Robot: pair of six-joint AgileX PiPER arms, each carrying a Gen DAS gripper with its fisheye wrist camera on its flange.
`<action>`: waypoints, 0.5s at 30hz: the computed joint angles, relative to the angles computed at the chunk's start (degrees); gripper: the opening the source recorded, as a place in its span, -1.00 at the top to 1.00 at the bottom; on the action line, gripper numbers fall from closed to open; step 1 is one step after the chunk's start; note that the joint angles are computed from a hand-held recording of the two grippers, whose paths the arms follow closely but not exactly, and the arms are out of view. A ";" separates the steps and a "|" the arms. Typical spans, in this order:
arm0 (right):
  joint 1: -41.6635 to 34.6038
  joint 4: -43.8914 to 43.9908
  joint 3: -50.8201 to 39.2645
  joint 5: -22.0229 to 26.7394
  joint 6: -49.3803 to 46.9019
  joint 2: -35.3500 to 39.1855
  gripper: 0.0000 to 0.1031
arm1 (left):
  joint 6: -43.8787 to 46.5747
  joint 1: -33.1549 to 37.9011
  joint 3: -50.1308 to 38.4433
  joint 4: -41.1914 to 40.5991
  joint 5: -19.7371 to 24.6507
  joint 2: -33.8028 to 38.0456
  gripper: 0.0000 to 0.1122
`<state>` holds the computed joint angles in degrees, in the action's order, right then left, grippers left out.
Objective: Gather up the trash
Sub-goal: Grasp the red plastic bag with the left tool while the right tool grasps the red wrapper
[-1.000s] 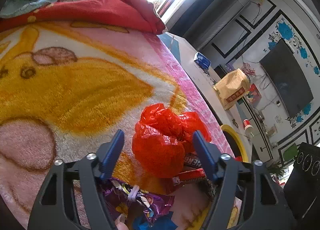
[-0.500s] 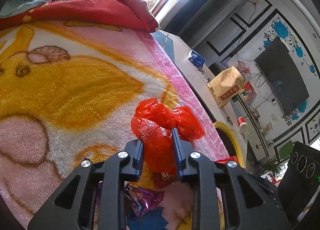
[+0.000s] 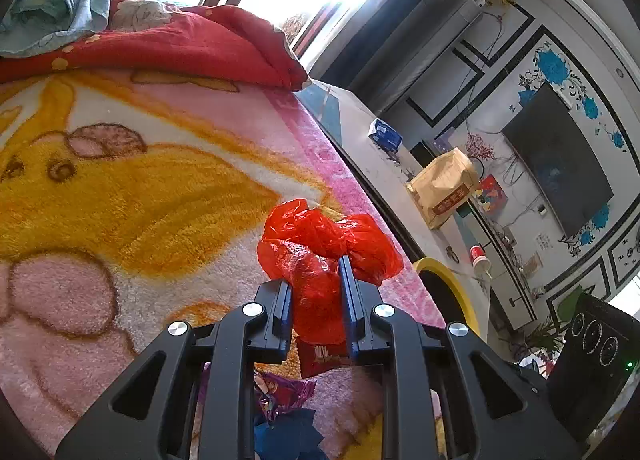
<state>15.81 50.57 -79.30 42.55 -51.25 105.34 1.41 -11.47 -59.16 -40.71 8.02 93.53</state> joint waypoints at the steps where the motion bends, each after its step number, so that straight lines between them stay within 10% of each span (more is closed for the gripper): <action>1: -0.09 -0.13 0.08 0.03 0.06 -0.10 0.88 | 0.12 0.01 0.14 -0.15 -0.03 -0.17 0.65; 15: -3.44 2.36 0.87 0.45 -2.74 -2.98 0.89 | -9.58 -1.59 2.11 10.37 -0.74 -4.87 0.66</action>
<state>12.38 52.92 -78.43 43.00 -53.99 102.36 -8.17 -13.06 -57.05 -30.34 7.28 88.67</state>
